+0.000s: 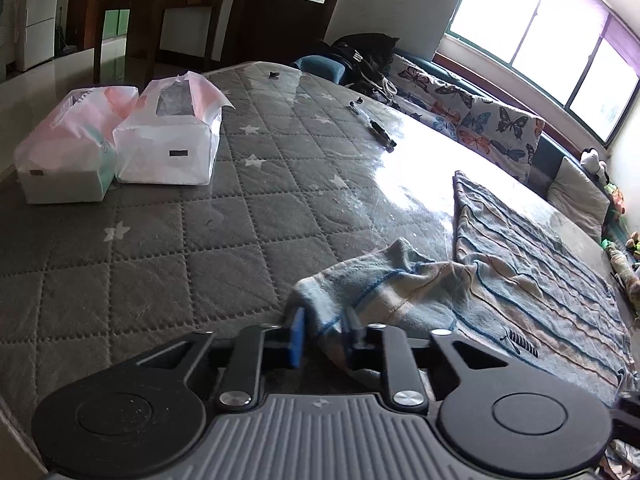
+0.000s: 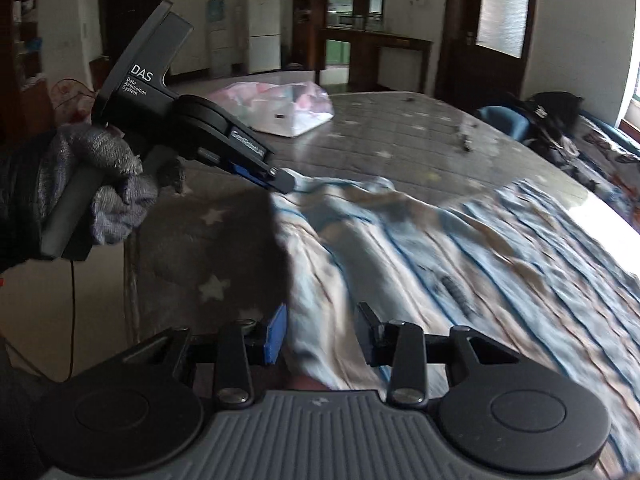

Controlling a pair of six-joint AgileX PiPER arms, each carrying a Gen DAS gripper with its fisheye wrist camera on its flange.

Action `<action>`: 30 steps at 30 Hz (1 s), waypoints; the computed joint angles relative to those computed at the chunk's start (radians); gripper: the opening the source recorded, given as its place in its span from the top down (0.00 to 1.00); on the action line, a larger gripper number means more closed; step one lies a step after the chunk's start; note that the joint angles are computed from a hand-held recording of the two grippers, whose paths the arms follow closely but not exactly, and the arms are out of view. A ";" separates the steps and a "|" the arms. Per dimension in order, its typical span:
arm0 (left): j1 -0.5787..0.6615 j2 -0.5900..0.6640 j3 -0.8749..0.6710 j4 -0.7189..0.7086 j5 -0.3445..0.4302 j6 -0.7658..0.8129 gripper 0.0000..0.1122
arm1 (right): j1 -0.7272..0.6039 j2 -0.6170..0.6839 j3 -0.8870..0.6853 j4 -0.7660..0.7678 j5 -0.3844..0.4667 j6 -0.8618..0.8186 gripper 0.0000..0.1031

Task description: Fold clothes

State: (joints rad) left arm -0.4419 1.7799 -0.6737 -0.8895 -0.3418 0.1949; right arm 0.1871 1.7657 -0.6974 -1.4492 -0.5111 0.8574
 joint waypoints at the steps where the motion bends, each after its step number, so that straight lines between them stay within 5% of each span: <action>1: 0.006 -0.002 0.006 0.035 -0.002 -0.031 0.91 | 0.017 0.017 -0.015 0.004 0.002 0.006 0.67; 5: 0.016 -0.016 0.037 0.172 -0.041 -0.146 0.98 | 0.063 0.067 -0.058 0.005 0.016 0.033 0.96; 12: -0.006 -0.047 0.112 0.274 -0.145 -0.267 0.98 | 0.064 0.061 -0.032 -0.054 -0.014 0.058 0.96; 19: 0.016 -0.060 0.131 0.303 -0.105 -0.330 0.95 | 0.045 0.053 -0.042 -0.104 -0.057 0.099 0.91; 21: 0.003 -0.083 0.142 0.256 -0.106 -0.297 0.91 | 0.034 0.059 -0.060 -0.114 -0.083 0.135 0.90; 25: -0.013 -0.095 0.138 0.198 -0.077 -0.284 0.65 | 0.043 0.088 -0.091 -0.093 -0.091 0.146 0.89; 30: -0.021 -0.082 0.128 0.246 -0.037 -0.382 0.64 | 0.084 0.120 -0.101 -0.096 -0.068 0.111 0.81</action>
